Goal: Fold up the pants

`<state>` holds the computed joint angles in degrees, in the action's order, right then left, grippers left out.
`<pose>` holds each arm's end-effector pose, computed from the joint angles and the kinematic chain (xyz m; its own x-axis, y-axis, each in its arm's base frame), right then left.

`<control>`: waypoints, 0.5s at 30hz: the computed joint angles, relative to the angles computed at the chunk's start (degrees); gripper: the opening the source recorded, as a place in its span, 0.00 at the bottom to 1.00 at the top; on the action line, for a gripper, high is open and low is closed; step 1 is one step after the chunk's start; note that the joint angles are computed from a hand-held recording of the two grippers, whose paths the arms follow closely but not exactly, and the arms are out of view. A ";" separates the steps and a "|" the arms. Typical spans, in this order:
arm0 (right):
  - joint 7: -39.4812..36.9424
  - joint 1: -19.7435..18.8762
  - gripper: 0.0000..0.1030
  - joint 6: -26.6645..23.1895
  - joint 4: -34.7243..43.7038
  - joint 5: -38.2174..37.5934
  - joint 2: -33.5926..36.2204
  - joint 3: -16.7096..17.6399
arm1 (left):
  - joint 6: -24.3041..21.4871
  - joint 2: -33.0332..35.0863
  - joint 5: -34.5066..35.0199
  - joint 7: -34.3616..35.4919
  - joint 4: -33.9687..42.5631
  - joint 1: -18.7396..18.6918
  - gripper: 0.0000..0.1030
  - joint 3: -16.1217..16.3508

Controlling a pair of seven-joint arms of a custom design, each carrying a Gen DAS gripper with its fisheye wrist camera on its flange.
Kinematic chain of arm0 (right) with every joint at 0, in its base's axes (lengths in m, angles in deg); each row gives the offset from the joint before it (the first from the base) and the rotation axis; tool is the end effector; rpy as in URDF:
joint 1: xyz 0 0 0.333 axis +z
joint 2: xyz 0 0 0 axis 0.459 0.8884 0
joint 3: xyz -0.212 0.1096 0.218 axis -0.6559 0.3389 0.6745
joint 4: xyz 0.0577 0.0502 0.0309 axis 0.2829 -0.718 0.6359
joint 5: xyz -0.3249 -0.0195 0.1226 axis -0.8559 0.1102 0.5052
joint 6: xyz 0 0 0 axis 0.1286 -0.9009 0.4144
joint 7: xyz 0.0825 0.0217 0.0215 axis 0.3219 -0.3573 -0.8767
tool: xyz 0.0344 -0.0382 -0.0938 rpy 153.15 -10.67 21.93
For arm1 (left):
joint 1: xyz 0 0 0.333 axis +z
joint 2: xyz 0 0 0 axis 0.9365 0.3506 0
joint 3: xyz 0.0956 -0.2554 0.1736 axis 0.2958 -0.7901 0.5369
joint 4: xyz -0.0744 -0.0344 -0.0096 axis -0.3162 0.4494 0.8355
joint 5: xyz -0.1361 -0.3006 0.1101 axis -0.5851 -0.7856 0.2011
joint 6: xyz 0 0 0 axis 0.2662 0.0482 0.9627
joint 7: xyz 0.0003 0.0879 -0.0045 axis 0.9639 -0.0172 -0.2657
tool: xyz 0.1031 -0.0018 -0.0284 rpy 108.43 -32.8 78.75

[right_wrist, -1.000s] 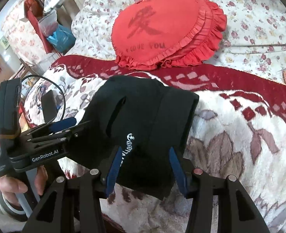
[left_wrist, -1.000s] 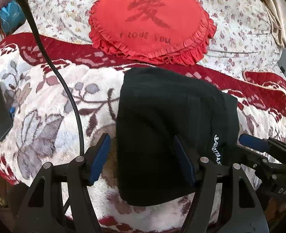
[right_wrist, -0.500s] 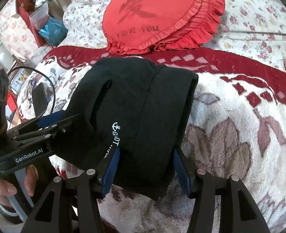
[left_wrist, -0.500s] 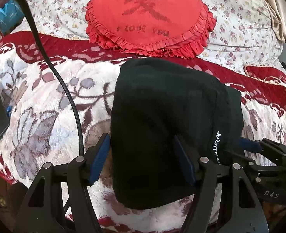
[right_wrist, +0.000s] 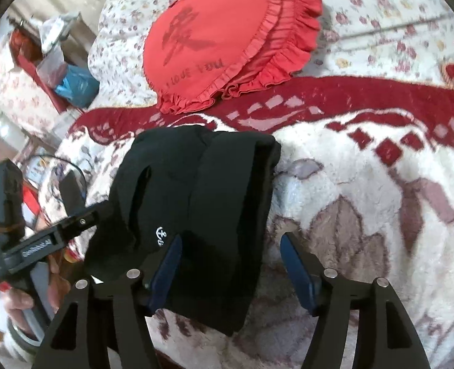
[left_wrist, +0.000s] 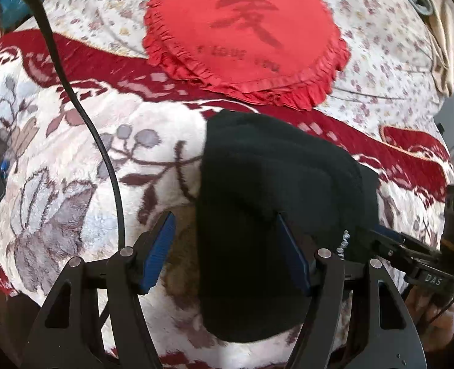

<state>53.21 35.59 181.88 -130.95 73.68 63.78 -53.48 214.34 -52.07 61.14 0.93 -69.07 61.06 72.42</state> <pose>0.5823 0.1422 0.4003 0.3891 -0.7713 -0.5037 -0.8828 -0.1561 -0.4430 0.5197 -0.1839 0.4407 0.2380 -0.9431 0.2321 -0.8168 -0.3237 -0.4776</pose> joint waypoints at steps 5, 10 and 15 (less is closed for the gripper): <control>-0.90 -0.70 0.67 -2.25 2.21 1.87 2.59 0.68 | 2.49 2.05 -8.28 7.22 0.04 1.55 0.65 -1.62; -4.60 -1.22 0.75 -2.60 3.37 4.69 3.96 1.61 | 2.48 4.78 -20.60 16.98 1.37 4.40 0.87 -4.93; -9.49 -2.30 0.79 -3.02 3.90 10.32 5.12 2.59 | 2.16 6.10 -17.88 16.24 2.64 1.70 0.99 -2.79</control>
